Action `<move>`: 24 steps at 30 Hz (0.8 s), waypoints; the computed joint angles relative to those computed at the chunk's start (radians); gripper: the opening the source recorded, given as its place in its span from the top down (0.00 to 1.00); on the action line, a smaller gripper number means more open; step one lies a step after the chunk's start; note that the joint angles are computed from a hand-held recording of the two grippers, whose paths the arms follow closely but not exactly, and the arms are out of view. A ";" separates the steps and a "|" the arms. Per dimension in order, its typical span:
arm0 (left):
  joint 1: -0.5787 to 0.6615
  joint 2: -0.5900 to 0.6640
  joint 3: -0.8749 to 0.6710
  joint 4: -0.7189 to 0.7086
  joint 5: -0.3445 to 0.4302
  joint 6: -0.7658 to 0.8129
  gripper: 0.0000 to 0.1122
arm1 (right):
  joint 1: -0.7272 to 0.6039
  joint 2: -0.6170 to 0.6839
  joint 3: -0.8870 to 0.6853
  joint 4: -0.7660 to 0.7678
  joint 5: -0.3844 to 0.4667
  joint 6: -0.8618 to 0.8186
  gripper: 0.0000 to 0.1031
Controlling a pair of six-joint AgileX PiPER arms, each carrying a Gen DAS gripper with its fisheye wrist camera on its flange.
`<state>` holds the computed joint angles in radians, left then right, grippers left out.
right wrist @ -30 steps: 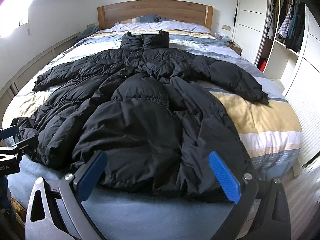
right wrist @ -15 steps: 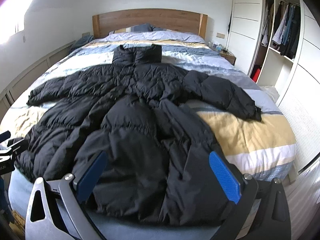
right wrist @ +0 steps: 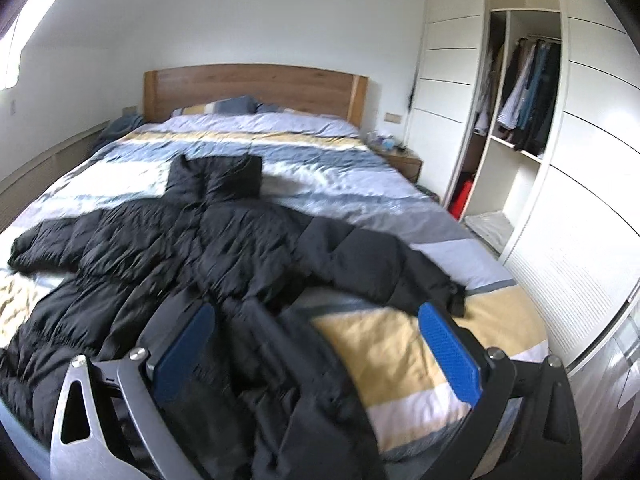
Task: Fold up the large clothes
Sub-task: 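Grasp the black sleeve cuff with the right tool and lift it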
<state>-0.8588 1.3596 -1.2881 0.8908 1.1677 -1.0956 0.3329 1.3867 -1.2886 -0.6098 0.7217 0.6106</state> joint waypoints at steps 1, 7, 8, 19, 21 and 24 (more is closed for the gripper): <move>0.018 0.006 -0.020 0.000 -0.011 0.025 0.09 | -0.032 0.015 -0.022 0.031 -0.014 -0.025 0.00; 0.188 0.085 -0.202 -0.025 -0.086 0.165 0.09 | -0.183 0.119 -0.140 0.187 -0.055 -0.124 0.00; 0.208 0.097 -0.219 -0.015 -0.090 0.166 0.09 | -0.207 0.138 -0.157 0.209 -0.060 -0.142 0.00; 0.480 0.341 -0.557 -0.075 -0.119 0.324 0.09 | -0.450 0.450 -0.425 0.538 -0.057 -0.314 0.00; 0.516 0.383 -0.578 -0.060 -0.116 0.316 0.09 | -0.475 0.501 -0.449 0.574 -0.059 -0.319 0.00; 0.554 0.425 -0.578 -0.057 -0.119 0.303 0.09 | -0.513 0.577 -0.454 0.635 -0.077 -0.330 0.00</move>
<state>-0.3053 1.7849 -1.8657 0.8338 1.0485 -0.7929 -0.1802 1.9642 -1.7430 0.0253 0.6452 0.2809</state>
